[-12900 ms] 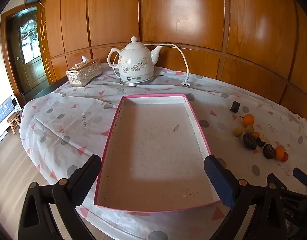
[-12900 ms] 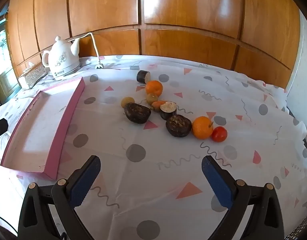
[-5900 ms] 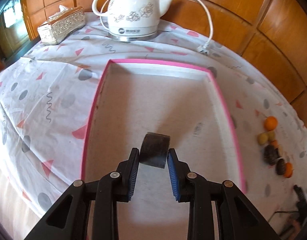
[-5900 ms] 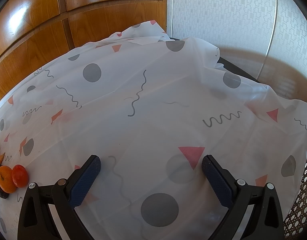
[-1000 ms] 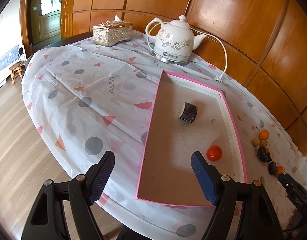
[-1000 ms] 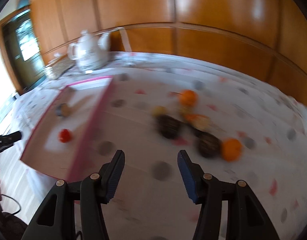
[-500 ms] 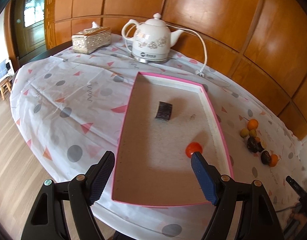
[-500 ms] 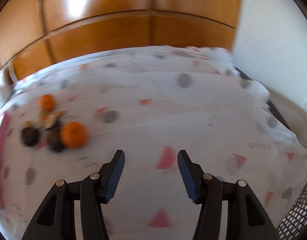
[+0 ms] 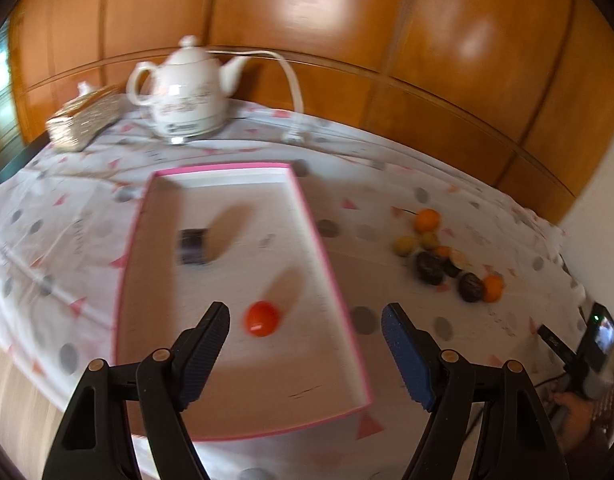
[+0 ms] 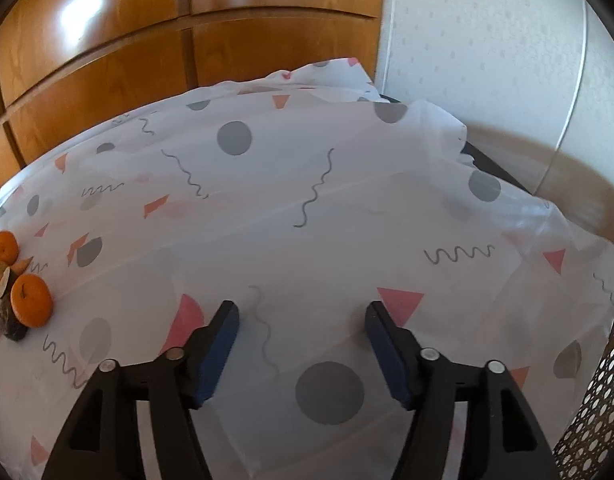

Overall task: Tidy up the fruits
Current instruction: 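Move the left tool to the dark round cake and grasp it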

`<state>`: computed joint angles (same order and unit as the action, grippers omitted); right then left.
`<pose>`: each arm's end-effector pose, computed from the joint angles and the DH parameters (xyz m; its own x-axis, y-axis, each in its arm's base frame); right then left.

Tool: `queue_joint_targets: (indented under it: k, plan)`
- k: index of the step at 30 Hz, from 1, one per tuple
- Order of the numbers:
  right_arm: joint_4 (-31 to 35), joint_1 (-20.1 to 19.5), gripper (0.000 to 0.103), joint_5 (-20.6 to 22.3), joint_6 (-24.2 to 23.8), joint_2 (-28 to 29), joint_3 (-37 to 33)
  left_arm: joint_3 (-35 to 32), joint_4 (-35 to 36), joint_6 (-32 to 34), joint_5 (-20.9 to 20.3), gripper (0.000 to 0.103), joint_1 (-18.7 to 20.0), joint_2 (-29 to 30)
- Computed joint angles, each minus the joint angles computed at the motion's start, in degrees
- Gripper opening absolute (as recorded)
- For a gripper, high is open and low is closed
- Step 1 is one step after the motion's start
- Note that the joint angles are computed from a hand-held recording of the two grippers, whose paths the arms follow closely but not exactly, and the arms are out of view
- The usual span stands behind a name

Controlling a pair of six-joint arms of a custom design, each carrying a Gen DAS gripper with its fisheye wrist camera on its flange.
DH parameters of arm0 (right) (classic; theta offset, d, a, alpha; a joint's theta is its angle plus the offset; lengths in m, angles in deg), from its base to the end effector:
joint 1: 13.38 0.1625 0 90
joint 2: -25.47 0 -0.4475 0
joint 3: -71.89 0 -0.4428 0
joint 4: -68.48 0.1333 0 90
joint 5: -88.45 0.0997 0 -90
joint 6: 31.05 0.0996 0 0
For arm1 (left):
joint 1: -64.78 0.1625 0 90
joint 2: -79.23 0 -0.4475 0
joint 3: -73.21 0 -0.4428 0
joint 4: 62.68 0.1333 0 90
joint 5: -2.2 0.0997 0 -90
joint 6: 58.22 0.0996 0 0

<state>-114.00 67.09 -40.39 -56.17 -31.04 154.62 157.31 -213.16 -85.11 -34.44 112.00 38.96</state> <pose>-0.0552 -0.7566 0.4001 -0.6377 0.4608 0.6172 -0.2254 0.6546 -0.7216 -0.3688 -0.7125 0.1167 -0.8242 -0.1070 -0.5560 0.3116 0.7342 -0.6032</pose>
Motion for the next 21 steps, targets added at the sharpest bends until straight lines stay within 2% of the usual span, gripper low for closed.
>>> queue_joint_targets:
  k: [8,12,21]
  plan:
    - [-0.9,0.0,0.072,0.5,0.1,0.2,0.2,-12.3,5.4,7.1,-6.9,0.077,1.0,8.1]
    - [-1.0,0.0,0.074,0.6,0.0,0.3,0.2,-18.7,9.3,9.1,-9.4,0.071,1.8,12.5]
    - [-0.8,-0.1,0.079,1.2,-0.2,0.5,0.0,-34.3,20.0,10.0,-12.1,0.069,3.6,22.2]
